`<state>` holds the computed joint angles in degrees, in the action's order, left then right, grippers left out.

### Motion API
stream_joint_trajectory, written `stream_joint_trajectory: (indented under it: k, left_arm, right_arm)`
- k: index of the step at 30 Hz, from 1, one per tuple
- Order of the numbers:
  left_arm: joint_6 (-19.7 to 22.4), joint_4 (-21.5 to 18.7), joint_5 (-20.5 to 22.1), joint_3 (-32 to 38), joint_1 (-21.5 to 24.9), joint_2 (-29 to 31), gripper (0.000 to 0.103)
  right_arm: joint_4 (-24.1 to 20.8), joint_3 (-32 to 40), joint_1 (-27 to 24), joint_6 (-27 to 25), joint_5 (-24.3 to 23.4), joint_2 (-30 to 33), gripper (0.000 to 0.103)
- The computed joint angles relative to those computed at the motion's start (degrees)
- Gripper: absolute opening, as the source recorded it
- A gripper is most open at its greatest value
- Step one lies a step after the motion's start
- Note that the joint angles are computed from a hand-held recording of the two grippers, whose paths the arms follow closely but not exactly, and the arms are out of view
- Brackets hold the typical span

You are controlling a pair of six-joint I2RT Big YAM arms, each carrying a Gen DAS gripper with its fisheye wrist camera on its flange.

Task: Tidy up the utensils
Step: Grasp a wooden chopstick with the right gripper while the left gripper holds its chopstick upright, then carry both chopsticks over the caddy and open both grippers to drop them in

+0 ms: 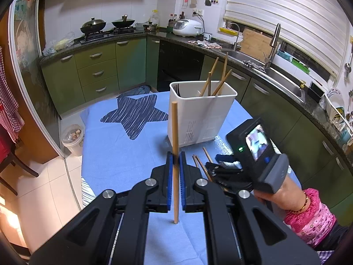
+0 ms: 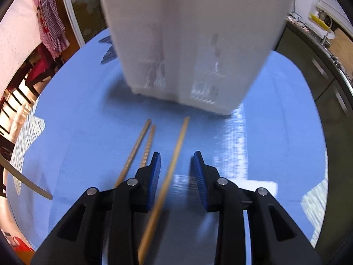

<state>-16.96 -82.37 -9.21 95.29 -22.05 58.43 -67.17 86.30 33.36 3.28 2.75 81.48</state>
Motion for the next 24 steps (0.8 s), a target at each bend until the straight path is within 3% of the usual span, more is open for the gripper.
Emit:
stream_joint_trajectory:
  k: [2,5,12,24]
  left_arm:
    - [0.17,0.04,0.03,-0.18,0.03,-0.09,0.006]
    - [0.28,0.16,0.15,-0.33,0.05,-0.16,0.006]
    - [0.21,0.24,0.12,-0.48,0.01,-0.23,0.006]
    - [0.53,0.36,-0.34,-0.73,-0.34,-0.72,0.006]
  right_arm:
    - [0.20,-0.20,0.32,0.26,0.43,-0.07,0.027]
    - [-0.62,-0.24,-0.24,0.25,-2.62,-0.01,0.009]
    - [-0.96,-0.05,-2.17,-0.25,-7.02,-0.84,0.006]
    - [2.46,-1.09,-7.45,0.35,-14.38,-15.84,0.006]
